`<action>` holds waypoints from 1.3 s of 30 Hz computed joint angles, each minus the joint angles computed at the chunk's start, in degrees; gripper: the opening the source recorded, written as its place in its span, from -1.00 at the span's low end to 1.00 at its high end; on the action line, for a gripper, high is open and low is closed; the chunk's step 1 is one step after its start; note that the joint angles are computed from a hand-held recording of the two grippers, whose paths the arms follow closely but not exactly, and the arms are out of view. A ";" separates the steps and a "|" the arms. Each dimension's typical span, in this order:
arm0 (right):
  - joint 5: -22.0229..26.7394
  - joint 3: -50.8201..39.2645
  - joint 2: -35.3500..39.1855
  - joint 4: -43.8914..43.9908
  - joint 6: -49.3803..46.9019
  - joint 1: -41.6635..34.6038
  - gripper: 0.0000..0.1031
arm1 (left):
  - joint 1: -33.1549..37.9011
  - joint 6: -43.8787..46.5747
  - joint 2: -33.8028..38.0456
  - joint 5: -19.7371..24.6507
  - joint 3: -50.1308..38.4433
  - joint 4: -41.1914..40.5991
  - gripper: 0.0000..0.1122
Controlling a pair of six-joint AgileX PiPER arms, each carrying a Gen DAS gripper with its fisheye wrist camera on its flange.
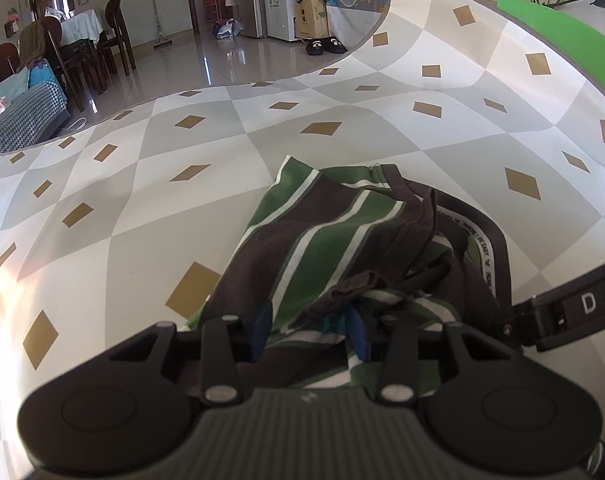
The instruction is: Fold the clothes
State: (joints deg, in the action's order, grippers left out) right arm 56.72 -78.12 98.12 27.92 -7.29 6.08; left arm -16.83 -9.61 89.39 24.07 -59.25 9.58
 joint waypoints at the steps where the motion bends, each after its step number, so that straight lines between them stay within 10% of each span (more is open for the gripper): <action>1: -0.06 0.03 -0.04 -0.09 0.00 0.07 0.08 | 0.16 0.39 0.00 -0.15 0.02 -0.64 -0.32; 11: -0.30 0.13 -0.19 -0.56 -0.19 0.38 0.10 | 0.63 1.13 -1.34 -1.84 1.01 -2.73 -0.85; 20: -0.54 0.38 -0.35 -0.49 -0.50 0.45 0.11 | 0.97 -26.55 -4.61 0.83 0.22 22.08 -0.86; 39: -0.36 -0.69 0.32 -0.83 -0.43 0.88 0.13 | 13.25 -47.89 -2.52 17.27 -1.85 38.08 -0.76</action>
